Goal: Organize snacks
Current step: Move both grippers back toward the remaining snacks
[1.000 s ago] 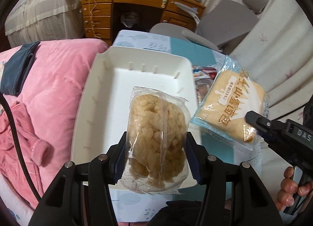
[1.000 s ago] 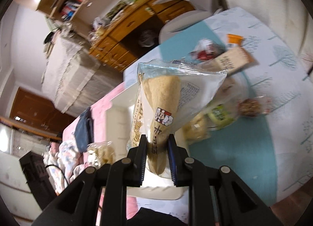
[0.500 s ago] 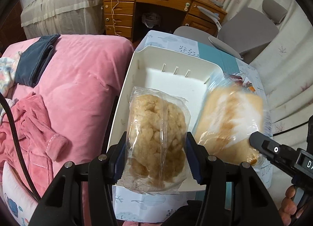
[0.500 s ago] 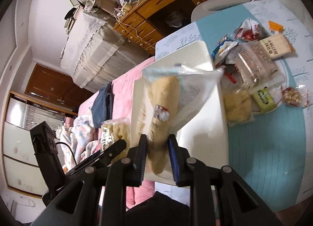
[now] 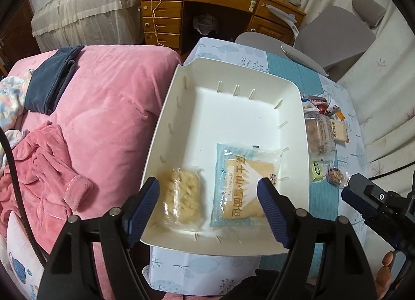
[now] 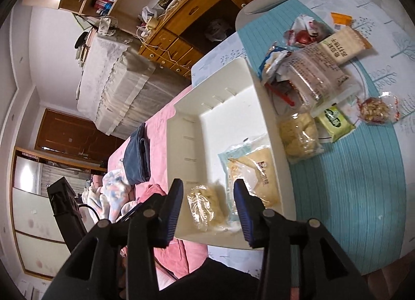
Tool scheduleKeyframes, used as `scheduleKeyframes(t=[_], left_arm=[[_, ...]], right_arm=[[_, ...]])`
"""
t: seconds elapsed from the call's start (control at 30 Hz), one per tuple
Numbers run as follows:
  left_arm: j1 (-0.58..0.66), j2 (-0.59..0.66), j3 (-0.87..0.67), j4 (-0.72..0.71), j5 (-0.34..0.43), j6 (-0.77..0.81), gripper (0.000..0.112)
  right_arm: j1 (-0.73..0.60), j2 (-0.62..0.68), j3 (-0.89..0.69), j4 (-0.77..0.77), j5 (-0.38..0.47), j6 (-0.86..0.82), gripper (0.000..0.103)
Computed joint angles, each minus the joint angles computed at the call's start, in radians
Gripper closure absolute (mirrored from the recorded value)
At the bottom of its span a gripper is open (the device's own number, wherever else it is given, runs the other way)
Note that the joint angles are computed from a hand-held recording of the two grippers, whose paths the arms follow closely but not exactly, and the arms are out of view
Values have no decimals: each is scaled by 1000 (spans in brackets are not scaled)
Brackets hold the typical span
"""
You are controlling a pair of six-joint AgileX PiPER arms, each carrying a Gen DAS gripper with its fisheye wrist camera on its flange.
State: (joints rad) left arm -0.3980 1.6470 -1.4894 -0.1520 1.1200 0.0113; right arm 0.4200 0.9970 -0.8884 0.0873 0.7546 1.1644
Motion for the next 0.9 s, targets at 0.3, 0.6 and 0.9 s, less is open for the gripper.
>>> scheduleKeyframes(t=[0.3,0.6,0.9], left_arm=[[-108,20,-12,11,17,-29,36],[-231,53,-53,15,23,-109,35],[-363,98,-116,20,19,-228,35]], right_arm=[[-41,-71,41,4,101,-16,62],[-220,-174,105,59,263,-197,62],[-629,-222,110,198,450,-670,62]])
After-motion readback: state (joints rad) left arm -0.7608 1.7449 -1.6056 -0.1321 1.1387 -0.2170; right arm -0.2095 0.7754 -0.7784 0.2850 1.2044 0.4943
